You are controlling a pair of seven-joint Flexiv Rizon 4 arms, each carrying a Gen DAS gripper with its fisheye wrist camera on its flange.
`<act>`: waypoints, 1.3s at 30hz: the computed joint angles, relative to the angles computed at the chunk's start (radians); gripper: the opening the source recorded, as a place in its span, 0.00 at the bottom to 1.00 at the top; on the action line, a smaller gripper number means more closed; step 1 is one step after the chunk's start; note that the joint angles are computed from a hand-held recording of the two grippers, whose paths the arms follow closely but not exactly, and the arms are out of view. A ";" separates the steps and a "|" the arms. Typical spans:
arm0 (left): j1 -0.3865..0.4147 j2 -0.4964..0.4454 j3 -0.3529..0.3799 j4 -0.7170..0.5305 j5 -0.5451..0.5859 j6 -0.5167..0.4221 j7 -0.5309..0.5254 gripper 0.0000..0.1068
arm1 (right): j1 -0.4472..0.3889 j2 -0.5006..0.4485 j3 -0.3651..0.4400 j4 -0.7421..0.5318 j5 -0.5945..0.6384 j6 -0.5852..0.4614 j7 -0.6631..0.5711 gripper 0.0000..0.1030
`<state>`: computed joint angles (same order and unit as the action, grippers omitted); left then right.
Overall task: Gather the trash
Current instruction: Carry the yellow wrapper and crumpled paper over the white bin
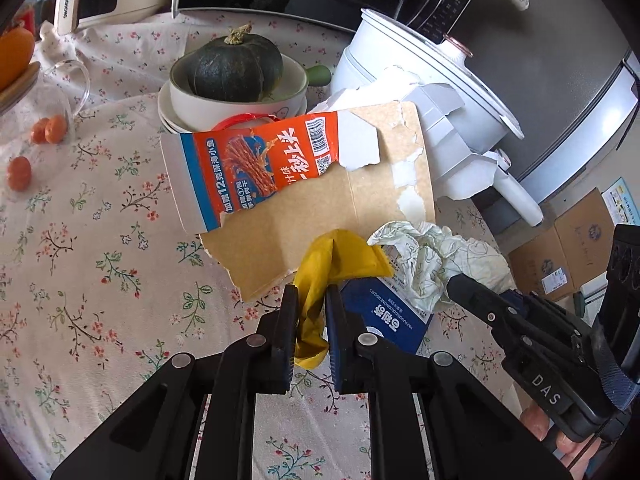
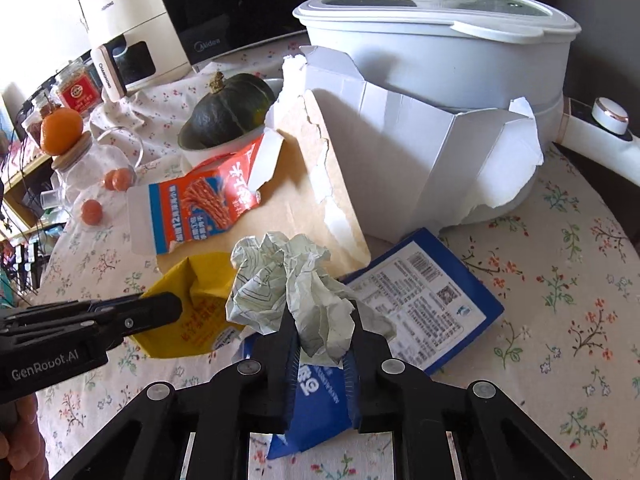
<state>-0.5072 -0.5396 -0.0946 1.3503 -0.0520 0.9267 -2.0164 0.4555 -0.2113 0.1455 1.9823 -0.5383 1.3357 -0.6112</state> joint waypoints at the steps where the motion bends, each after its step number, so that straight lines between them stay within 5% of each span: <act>1: 0.001 0.009 -0.002 0.009 0.001 0.004 0.007 0.13 | 0.005 0.014 0.000 0.012 -0.010 -0.009 0.008 0.16; 20: -0.034 0.174 -0.037 0.196 -0.001 0.229 -0.005 0.13 | -0.112 0.379 0.140 0.255 -0.100 -0.036 0.180 0.16; 30: -0.130 0.164 -0.086 0.181 0.038 0.321 0.067 0.13 | -0.141 0.661 0.204 0.458 0.129 -0.077 0.216 0.16; 39: -0.184 0.066 -0.198 0.121 -0.072 0.328 0.257 0.13 | -0.169 0.836 0.187 0.579 0.282 -0.220 0.211 0.17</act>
